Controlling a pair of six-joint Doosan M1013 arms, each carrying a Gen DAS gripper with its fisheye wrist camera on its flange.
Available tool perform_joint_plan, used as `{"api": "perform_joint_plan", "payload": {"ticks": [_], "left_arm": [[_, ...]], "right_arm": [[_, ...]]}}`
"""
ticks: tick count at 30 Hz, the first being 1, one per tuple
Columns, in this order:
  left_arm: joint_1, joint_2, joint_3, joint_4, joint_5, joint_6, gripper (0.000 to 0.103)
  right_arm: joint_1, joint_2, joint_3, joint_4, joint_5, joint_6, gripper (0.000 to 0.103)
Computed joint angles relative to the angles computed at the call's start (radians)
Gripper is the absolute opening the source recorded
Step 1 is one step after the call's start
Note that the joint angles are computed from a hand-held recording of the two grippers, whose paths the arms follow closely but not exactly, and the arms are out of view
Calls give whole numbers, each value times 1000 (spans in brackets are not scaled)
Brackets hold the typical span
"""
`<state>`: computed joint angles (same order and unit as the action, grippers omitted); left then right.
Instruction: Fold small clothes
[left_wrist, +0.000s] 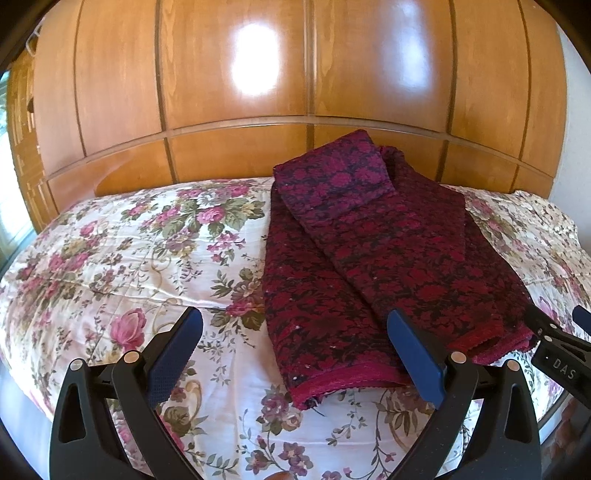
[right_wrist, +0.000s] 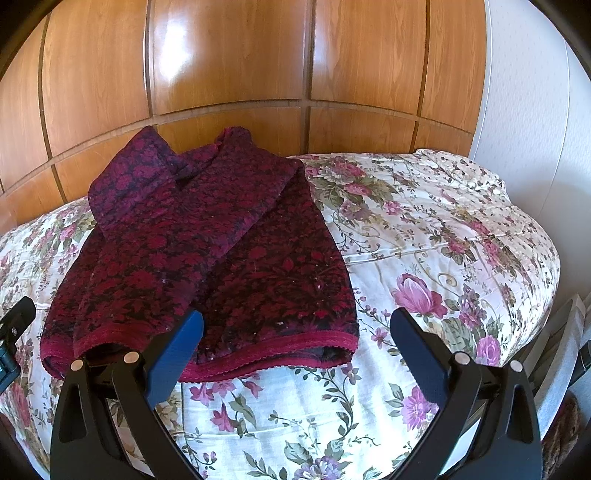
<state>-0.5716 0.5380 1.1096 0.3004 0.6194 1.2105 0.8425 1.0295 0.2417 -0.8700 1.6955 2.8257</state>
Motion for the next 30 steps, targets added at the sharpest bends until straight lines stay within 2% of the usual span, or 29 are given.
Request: {"api": "perform_joint_plan", "payload": {"ticks": [4, 14, 24, 30], "left_arm": [[-1, 6, -15, -55, 11, 51, 99], [-7, 13, -27, -97, -8, 130, 99], [-13, 31, -59, -184, 9, 236, 99], [-18, 51, -94, -273, 45, 345, 99]], "right_arm": [[-2, -22, 45, 5, -13, 30, 101], [-8, -63, 127, 20, -32, 80, 101], [-15, -100, 199, 35, -46, 126, 101], [-20, -115, 230, 44, -52, 143, 101]]}}
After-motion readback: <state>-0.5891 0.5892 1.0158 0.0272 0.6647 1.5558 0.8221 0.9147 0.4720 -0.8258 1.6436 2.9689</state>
